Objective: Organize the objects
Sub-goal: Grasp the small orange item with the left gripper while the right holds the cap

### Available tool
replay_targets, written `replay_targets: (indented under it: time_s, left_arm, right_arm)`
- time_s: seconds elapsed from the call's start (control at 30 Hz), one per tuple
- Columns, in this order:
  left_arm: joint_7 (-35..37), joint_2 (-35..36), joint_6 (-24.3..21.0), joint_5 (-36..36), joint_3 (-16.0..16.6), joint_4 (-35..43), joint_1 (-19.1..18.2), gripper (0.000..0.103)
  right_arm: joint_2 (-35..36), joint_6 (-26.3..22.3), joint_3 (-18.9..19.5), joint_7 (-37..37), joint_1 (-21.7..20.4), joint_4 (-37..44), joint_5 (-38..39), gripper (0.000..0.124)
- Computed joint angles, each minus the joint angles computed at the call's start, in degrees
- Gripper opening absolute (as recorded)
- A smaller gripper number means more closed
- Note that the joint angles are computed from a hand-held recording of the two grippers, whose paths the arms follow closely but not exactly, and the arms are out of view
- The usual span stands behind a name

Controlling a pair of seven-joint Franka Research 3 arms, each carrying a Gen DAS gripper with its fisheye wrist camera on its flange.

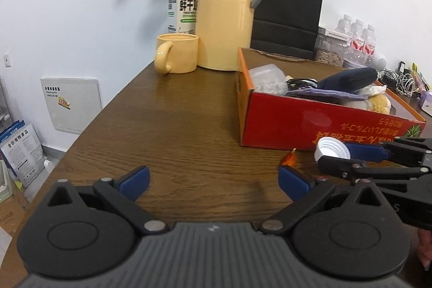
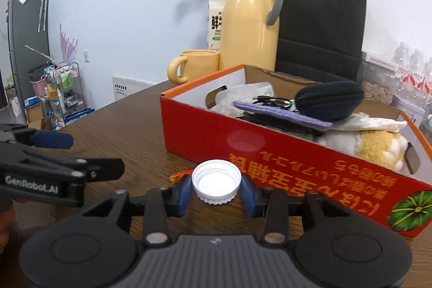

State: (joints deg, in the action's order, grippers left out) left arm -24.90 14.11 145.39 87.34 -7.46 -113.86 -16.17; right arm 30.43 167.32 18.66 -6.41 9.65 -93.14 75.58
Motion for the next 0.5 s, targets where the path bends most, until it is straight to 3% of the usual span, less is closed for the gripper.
replay_targets:
  time_s: [0.13, 0.5]
  left_arm:
    - [2.48, 1.92, -0.28, -1.43, -0.06, 2.78, -0.51, 0.103]
    - [11.02, 7.57, -0.70, -6.45, 1.62, 11.00, -3.48, 0.103]
  right_arm:
    - [-0.68, -0.11, 0.48, -4.27, -1.68, -0.43, 4.42, 0.038]
    - [-1.77, -2.22, -3.15, -12.95, -2.00, -0.64, 13.03, 0.038]
